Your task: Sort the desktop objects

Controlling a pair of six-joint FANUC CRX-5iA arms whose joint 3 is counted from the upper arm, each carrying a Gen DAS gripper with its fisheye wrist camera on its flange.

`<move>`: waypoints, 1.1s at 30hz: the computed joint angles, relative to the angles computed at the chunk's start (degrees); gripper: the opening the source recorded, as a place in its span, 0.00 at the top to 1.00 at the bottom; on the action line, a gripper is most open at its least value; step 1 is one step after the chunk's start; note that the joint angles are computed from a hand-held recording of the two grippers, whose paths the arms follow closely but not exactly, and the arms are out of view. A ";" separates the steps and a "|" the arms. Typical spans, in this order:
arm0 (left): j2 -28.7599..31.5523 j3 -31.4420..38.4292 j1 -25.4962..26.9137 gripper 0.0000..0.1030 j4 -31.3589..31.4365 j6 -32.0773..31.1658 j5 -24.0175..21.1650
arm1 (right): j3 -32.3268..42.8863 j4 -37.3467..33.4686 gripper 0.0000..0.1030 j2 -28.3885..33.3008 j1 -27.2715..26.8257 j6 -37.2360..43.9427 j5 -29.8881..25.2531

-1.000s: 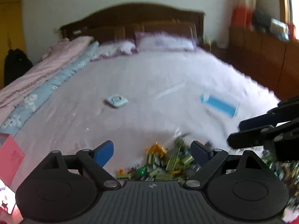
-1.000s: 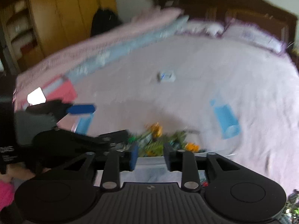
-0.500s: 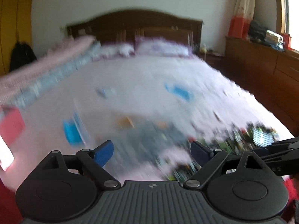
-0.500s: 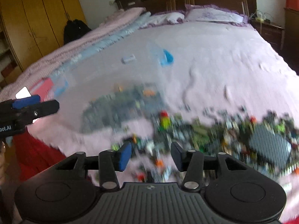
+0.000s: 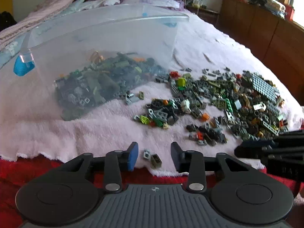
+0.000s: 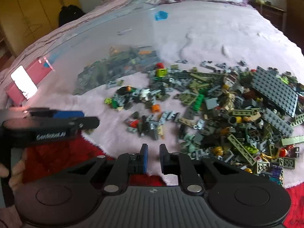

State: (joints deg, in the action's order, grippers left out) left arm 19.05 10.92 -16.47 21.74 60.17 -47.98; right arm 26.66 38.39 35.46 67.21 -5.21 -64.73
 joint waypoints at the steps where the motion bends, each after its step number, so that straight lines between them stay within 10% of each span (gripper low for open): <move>1: -0.06 0.14 -0.33 0.64 -0.77 0.59 -0.21 | -0.05 -0.07 0.83 -0.01 -0.01 -0.12 -0.10; 33: 1.10 -0.11 -1.52 0.75 -1.93 -0.04 -0.73 | -0.02 -1.06 0.79 1.21 0.10 0.65 -2.60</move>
